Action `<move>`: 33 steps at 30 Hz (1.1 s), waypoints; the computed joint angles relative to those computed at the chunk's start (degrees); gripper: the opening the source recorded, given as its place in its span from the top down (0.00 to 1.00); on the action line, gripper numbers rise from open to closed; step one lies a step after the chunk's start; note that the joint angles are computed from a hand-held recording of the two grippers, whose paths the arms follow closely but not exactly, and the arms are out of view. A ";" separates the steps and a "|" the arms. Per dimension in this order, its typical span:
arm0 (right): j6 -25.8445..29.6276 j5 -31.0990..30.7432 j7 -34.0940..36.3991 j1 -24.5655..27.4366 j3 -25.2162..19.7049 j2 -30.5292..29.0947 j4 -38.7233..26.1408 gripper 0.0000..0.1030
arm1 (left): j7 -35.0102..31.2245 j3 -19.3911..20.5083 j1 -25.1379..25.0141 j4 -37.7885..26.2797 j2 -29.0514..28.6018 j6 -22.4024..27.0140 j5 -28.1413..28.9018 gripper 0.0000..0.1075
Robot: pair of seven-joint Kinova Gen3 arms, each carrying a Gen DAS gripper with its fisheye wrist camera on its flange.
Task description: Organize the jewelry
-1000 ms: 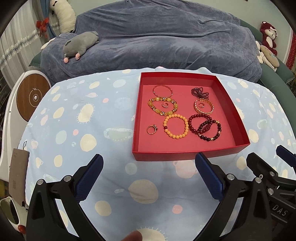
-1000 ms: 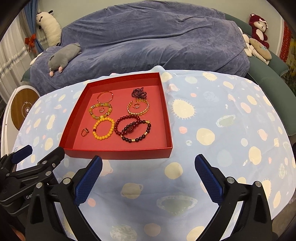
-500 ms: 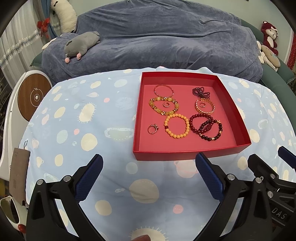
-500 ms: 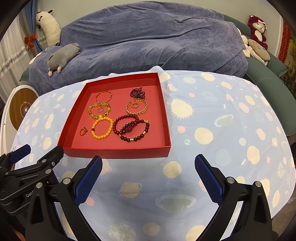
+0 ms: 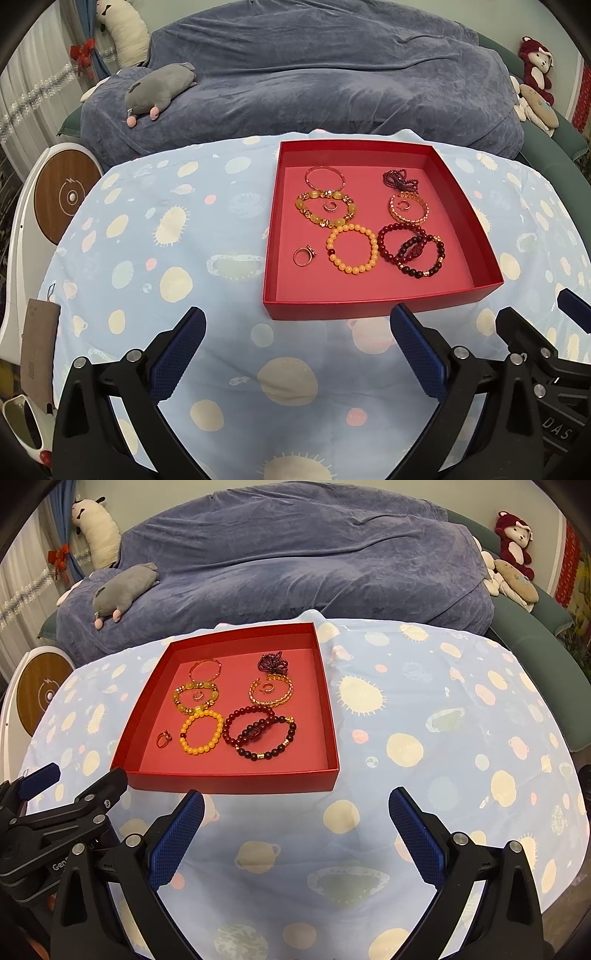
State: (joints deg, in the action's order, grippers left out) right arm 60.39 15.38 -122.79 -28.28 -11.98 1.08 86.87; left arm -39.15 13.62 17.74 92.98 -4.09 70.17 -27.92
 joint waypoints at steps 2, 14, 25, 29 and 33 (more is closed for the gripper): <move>0.19 0.04 0.24 -0.04 0.00 0.10 -0.11 0.06 | -0.09 -0.10 -0.10 0.08 0.03 -0.07 0.28 0.11; 0.64 0.45 -0.14 -0.60 -0.07 0.34 -0.48 0.06 | 1.05 -0.08 0.66 0.11 0.78 0.77 -1.27 0.11; 0.71 0.58 -0.20 -0.73 -0.06 0.41 -0.57 0.06 | 1.17 -0.17 0.86 -0.07 0.93 1.08 -1.58 0.11; 0.72 0.47 -0.23 -0.72 -0.05 0.43 -0.61 0.06 | 1.04 -0.27 0.81 -0.24 0.84 1.21 -1.51 0.11; 0.75 1.11 -0.69 -0.98 -0.20 0.50 -0.55 0.06 | 1.34 -0.01 0.82 -0.19 0.68 1.01 -2.09 0.11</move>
